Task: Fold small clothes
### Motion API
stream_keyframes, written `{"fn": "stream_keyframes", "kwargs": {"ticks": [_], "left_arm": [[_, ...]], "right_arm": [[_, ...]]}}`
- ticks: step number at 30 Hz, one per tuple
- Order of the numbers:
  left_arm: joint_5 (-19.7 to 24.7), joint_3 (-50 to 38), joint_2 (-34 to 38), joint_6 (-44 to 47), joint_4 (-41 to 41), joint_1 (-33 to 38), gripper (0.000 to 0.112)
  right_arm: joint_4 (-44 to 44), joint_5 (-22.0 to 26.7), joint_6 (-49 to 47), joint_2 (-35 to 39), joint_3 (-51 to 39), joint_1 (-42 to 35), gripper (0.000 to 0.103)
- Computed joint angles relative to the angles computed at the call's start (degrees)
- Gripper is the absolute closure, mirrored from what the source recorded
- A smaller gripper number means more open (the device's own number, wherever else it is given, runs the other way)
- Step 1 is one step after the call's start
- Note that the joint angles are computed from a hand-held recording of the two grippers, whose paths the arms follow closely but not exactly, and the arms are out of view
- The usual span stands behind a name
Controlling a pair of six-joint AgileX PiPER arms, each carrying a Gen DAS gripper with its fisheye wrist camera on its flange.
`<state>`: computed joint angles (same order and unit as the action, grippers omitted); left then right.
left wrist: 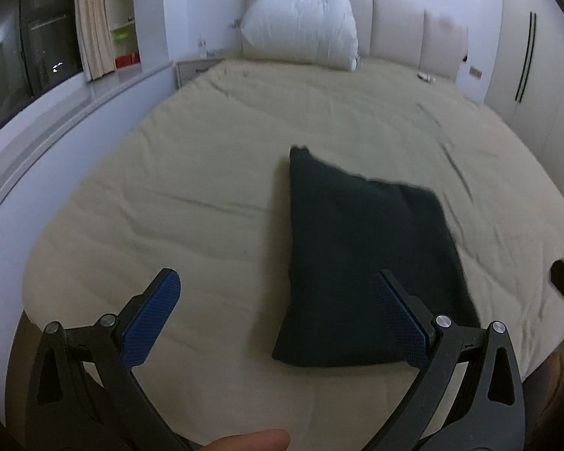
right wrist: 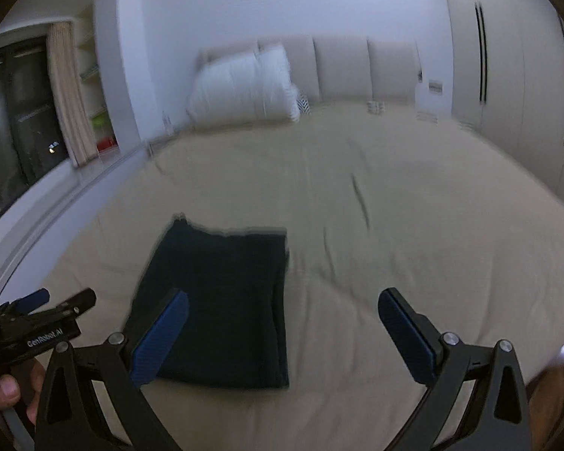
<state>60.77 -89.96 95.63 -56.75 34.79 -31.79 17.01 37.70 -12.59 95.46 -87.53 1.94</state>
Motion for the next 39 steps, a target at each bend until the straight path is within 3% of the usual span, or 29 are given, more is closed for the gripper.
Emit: {"fn": "stream_keyframes", "kwargs": {"ticks": [6,18,39], "left_arm": [[-1.12,0.06,3.49,-0.62,1.48,-1.64,0.009],[-3.22,-0.01,6.12,2.69,-2.19,0.53,0.009],[-2.92,-0.03,5.97,3.08,-2.60,0.34,0.009]], "right_arm": [[-5.59,4.71,5.32,3.81,-0.91,1.60,0.000],[-6.67,3.83,5.72,2.95,2.56,2.46,0.000],[-7.45,4.50,5.01,2.14,3.55,3.19,0.000]]}}
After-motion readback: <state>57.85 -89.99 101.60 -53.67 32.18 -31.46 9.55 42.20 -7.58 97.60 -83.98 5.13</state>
